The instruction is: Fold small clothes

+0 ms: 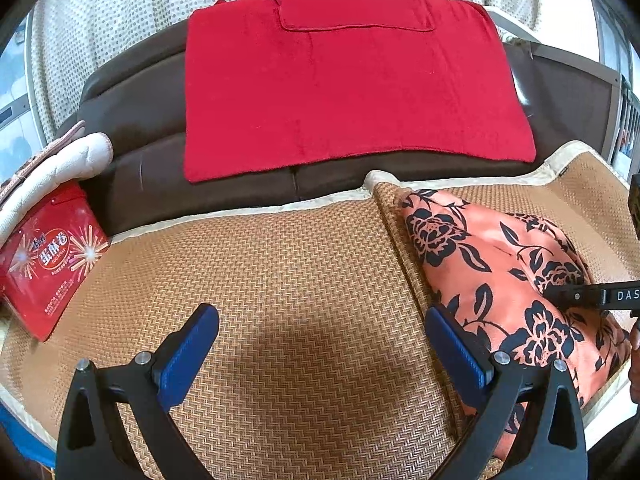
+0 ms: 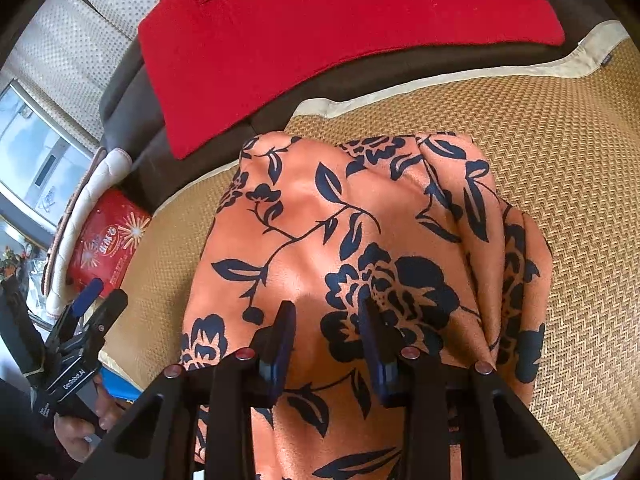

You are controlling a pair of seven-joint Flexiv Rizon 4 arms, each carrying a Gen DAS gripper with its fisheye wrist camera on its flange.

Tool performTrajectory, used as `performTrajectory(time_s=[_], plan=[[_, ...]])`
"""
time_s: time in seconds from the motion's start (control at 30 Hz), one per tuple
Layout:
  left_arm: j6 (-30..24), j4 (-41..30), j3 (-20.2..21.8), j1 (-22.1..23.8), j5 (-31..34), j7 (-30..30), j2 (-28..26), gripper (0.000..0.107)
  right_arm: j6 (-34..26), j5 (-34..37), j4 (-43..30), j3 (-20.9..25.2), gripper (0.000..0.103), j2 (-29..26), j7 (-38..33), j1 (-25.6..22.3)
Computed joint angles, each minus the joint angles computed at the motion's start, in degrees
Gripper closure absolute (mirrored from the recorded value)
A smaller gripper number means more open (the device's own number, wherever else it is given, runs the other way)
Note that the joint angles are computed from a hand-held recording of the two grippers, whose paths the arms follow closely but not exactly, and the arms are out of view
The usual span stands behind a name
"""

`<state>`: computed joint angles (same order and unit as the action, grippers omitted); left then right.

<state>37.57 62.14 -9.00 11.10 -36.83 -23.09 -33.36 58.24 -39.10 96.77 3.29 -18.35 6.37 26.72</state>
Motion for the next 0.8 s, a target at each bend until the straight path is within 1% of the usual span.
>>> performTrajectory(time_s=[0.3,0.43,0.57,0.6,0.67,0.73,0.8], plan=[[0.8,0.7,0.3,-0.7,1.0,-0.2,0.1,0.004,1.3,1.0,0.1,0.0,0.066,-0.3,-1.0,-0.4],[2.2,1.6,0.3,-1.4,1.6,0.2,0.2,0.004,2.7,1.1,0.7,-0.1,0.066,-0.2,-1.3,-0.7],[4.0,2.0,0.6,-2.8,3.0,-0.8,-0.2,0.004,4.0,0.2,1.5,-0.7,0.066,0.3,-0.9,-0.7],[4.3,2.0,0.7,-3.2,3.4,-1.3,-0.4,0.004,4.9,0.0,1.8,-0.5,0.066,0.5,-1.8,-1.1],[5.2,2.2,0.6,-4.0,4.2,-1.9,-0.6,0.004,5.9,-3.6,2.5,-2.1,0.066,1.0,1.0,-0.5],[6.8,3.0,0.4,-4.8,4.7,-2.1,-0.5,0.004,7.2,-9.1,3.5,-4.2,0.066,1.6,6.8,-0.1],[7.8,3.3,0.4,-5.6,5.4,-2.6,-0.7,0.004,6.5,-14.6,4.0,-5.5,0.066,2.1,12.8,-0.1]])
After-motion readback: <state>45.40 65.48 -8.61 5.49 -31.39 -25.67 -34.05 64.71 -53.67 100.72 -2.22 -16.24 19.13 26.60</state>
